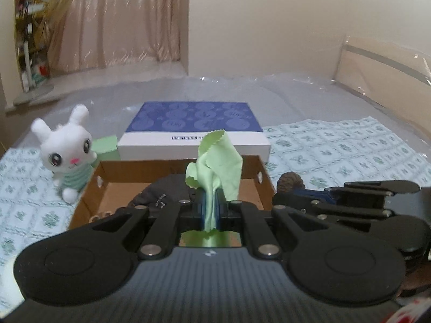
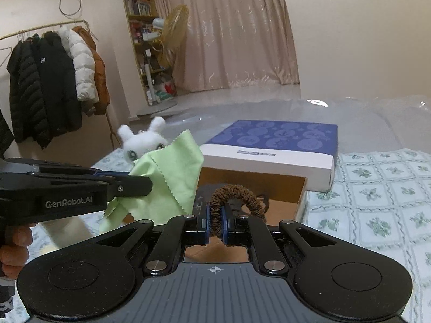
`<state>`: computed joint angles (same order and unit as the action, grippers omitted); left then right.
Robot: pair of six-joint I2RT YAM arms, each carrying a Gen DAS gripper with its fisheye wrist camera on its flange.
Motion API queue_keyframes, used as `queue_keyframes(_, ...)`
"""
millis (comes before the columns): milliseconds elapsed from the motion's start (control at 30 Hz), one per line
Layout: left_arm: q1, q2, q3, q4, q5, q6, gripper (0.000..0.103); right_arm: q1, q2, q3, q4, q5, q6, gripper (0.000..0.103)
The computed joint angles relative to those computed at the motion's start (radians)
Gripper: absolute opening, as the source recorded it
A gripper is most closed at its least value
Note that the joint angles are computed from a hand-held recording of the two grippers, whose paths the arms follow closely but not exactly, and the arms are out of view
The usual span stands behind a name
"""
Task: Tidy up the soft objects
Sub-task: 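Carry the green cloth and hair tie into the box and release both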
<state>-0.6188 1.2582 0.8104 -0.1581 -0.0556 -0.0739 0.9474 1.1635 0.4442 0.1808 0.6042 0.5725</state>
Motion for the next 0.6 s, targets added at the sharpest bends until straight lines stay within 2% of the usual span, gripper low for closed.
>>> queue_keyframes(67,0.002,0.083,0.038,0.019,-0.014,-0.017,0.008,-0.097,0.047,-0.013,0.074,-0.093,-0.06,0.008)
queue_keyframes(200,0.007,0.21,0.092,0.049,-0.023,-0.032,0.008,-0.213,0.154,-0.014,0.174,-0.211,-0.122,0.008)
queue_keyframes(400,0.024,0.342,0.158,0.05,-0.031,-0.058,0.013,-0.31,0.288,-0.001,0.275,-0.307,-0.164,0.008)
queue_keyframes(500,0.038,0.373,0.175,0.049,-0.026,-0.057,0.024,-0.338,0.329,0.005,0.315,-0.341,-0.166,0.009)
queue_keyframes(533,0.04,0.376,0.174,0.052,-0.03,-0.058,0.031,-0.344,0.344,0.014,0.317,-0.346,-0.163,0.009)
queue_keyframes(600,0.046,0.377,0.174,0.048,-0.028,-0.056,0.034,-0.348,0.366,0.034,0.306,-0.335,-0.154,0.021)
